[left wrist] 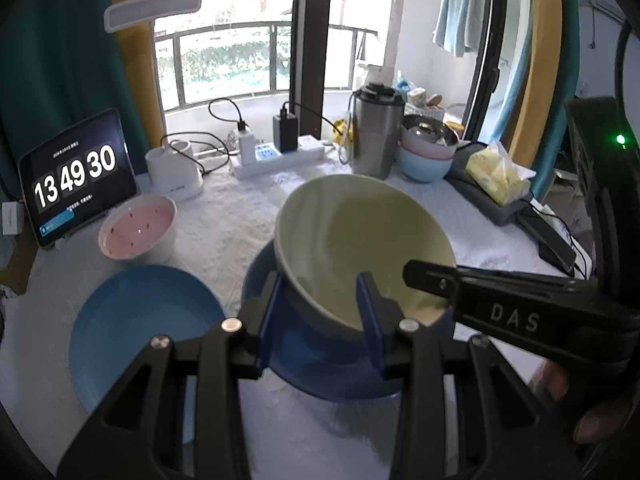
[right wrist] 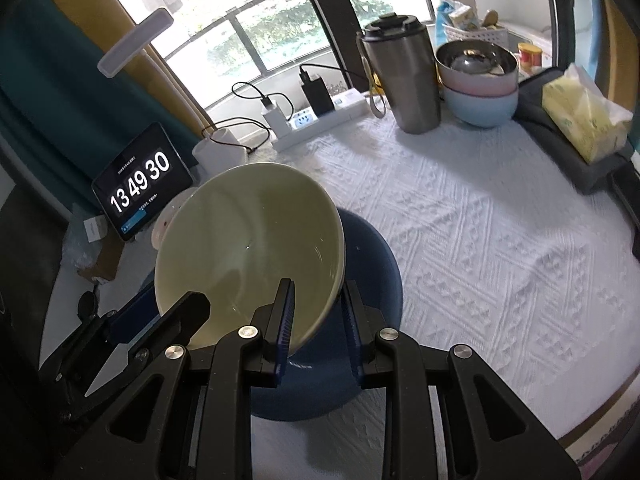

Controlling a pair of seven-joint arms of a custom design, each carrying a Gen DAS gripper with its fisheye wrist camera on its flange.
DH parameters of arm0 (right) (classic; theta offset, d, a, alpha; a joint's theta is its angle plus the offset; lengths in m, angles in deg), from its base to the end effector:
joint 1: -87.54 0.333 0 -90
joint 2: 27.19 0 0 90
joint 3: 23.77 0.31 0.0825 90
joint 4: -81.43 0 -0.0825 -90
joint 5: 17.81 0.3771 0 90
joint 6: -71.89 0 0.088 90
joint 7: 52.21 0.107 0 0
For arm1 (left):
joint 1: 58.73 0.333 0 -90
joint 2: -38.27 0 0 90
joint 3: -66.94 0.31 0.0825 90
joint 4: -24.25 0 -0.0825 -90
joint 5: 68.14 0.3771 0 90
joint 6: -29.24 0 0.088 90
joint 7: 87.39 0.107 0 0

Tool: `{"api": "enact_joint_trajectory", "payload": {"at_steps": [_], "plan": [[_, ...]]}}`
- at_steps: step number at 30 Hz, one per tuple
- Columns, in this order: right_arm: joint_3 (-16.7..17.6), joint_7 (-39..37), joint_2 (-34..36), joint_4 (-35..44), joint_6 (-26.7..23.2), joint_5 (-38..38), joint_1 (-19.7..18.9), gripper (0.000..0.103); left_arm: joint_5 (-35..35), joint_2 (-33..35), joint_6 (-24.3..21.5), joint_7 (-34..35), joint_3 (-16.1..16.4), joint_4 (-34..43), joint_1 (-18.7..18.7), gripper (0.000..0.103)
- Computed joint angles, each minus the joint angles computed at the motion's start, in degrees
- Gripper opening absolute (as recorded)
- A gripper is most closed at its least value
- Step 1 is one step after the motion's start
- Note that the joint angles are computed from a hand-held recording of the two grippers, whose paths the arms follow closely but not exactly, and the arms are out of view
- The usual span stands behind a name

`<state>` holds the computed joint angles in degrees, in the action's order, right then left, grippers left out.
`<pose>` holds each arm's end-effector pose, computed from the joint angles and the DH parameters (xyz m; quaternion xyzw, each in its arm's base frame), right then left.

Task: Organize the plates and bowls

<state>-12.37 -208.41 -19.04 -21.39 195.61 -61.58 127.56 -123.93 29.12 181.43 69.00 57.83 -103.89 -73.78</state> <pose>0.4130 0.4639 0.4966 -0.3847 0.8598 -0.1874 0.2786 0.4905 -0.1979 0.4890 -0.3281 0.8525 -0.3928 0.1062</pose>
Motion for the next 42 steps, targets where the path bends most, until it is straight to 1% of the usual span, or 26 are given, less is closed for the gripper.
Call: {"api": "enact_joint_trajectory", "payload": {"at_steps": [12, 16, 21, 22, 23, 24, 25, 26, 27, 28, 29, 32, 36, 42], "plan": [[0.16, 1.86, 0.12, -2.26, 2.14, 1.47, 0.14, 0.026, 2.24, 0.14, -0.49, -1.15, -0.09, -1.81, 0.19, 0.038], [0.15, 1.79, 0.44, -2.15, 1.43, 1.61, 0.28, 0.026, 3.28, 0.84, -0.32, -1.93, -0.37, -1.72, 0.24, 0.038], [-0.13, 1.68, 0.56, -2.66, 2.05, 2.17, -0.06, 0.026, 4.27, 1.58, 0.29, -2.78, -0.7, -1.41, 0.3, 0.038], [-0.16, 1.62, 0.67, -2.54, 1.79, 2.16, -0.06, 0.026, 3.58, 1.71, -0.23, -2.04, -0.5, -1.13, 0.23, 0.038], [-0.19, 1.57, 0.66, -2.6, 1.81, 2.05, -0.07, 0.025, 1.4, 1.52, -3.21, 0.44, 0.24, -0.63, 0.1, 0.038], [-0.37, 1.92, 0.46, -3.03, 3.56, -0.13, 0.0, 0.022, 1.1, 1.39, -3.79, 1.02, 0.14, -0.5, 0.17, 0.038], [-0.33, 0.75, 1.08, -1.93, 3.84, -1.17, 0.09, 0.02, 0.95, 0.91, -2.26, 1.72, -0.41, -1.1, -0.01, 0.039], [-0.25, -0.34, 1.69, -0.66, 2.85, -0.99, 0.28, 0.019, 1.09, 0.5, 0.88, 2.53, -1.23, -2.05, -0.45, 0.039], [-0.25, -1.51, 2.61, 1.19, 0.69, -1.07, 0.69, 0.019, 1.38, 0.4, 1.82, 2.67, -1.38, -2.31, -0.69, 0.039], [-0.34, -2.72, 3.39, 2.75, -1.19, -0.8, 1.01, 0.019, 1.69, 0.49, 1.28, 2.27, -1.17, -2.08, -0.73, 0.039], [-0.55, -2.93, 3.46, 3.0, -1.62, -0.65, 1.16, 0.019, 1.97, 0.7, 0.58, 1.82, -0.89, -1.74, -0.63, 0.039], [-0.91, -2.08, 2.4, 1.4, -1.45, 0.27, 1.04, 0.02, 2.9, 1.5, 1.25, 0.65, -0.69, -1.11, -0.19, 0.039], [-0.79, 0.25, 0.66, -1.67, 0.16, 0.98, 0.34, 0.02, 3.37, 2.38, 0.6, -0.53, -0.24, -0.04, 0.76, 0.039], [-0.3, -0.25, 1.27, 0.4, -2.79, 0.61, 0.5, 0.02, 2.09, 2.46, -0.5, 0.18, 0.28, 0.97, 1.85, 0.039]]}}
